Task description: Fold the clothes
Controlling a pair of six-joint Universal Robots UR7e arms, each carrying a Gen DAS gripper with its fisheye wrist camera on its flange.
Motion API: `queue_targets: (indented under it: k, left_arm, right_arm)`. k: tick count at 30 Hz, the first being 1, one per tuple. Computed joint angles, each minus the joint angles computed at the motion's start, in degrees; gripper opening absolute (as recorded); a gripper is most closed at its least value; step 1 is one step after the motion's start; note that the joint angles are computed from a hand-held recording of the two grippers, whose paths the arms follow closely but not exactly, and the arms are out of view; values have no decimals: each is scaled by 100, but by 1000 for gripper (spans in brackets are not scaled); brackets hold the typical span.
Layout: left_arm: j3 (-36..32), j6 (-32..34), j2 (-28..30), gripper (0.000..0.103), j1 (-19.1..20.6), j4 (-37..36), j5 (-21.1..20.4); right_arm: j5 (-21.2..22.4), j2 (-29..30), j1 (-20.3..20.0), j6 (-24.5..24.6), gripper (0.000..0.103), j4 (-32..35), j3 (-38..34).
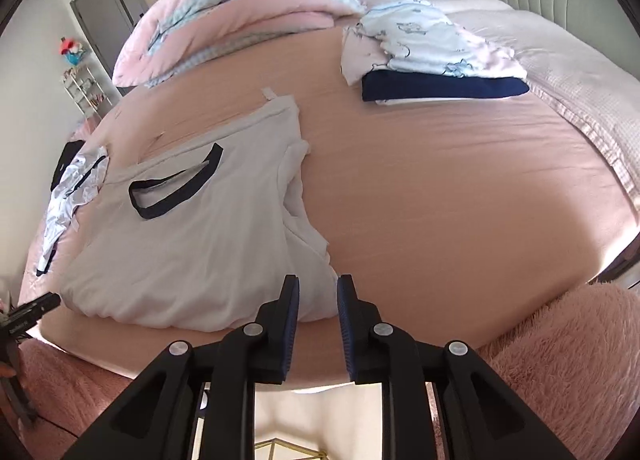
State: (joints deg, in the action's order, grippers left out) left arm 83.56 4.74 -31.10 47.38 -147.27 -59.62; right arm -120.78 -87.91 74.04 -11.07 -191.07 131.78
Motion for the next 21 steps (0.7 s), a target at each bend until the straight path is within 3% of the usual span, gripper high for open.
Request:
queue_targets:
  k: [4, 5, 6, 8, 10, 13, 15, 16, 18, 21]
  left_arm:
    - [-147, 354, 320, 39, -13, -162, -513]
    - [-229, 359, 417, 39, -8, -42, -471]
    - [-322, 336, 522, 39, -10, 142, -304]
    - [-434, 334, 667, 40, -25, 392, -30]
    - [-383, 336, 588, 40, -46, 528, 188]
    - [-382, -64, 461, 40, 57, 905, 567]
    - [-462, -442, 375, 40, 146, 1066, 401]
    - [-436, -450, 349, 40, 121, 976, 357]
    - [-325, 38, 334, 40, -6, 595, 244]
    - [-397, 539, 456, 41, -126, 281, -140]
  right_arm:
    - [32, 332, 125, -322, 22, -18, -94]
    - [30, 437, 160, -419, 25, -14, -144]
    - [-113, 578, 186, -498, 33, 33, -218]
    - [-590, 838, 196, -511, 33, 314, -420]
    - [-559, 687, 180, -397, 33, 451, -377]
    - [-1346, 618, 138, 41, 34, 491, -371]
    - [-919, 248, -188, 737, 34, 853, -367]
    - [-746, 142, -277, 847, 34, 718, -333]
    - [-873, 229, -155, 541, 34, 40, -306]
    - [-552, 471, 129, -295, 34, -564, -329]
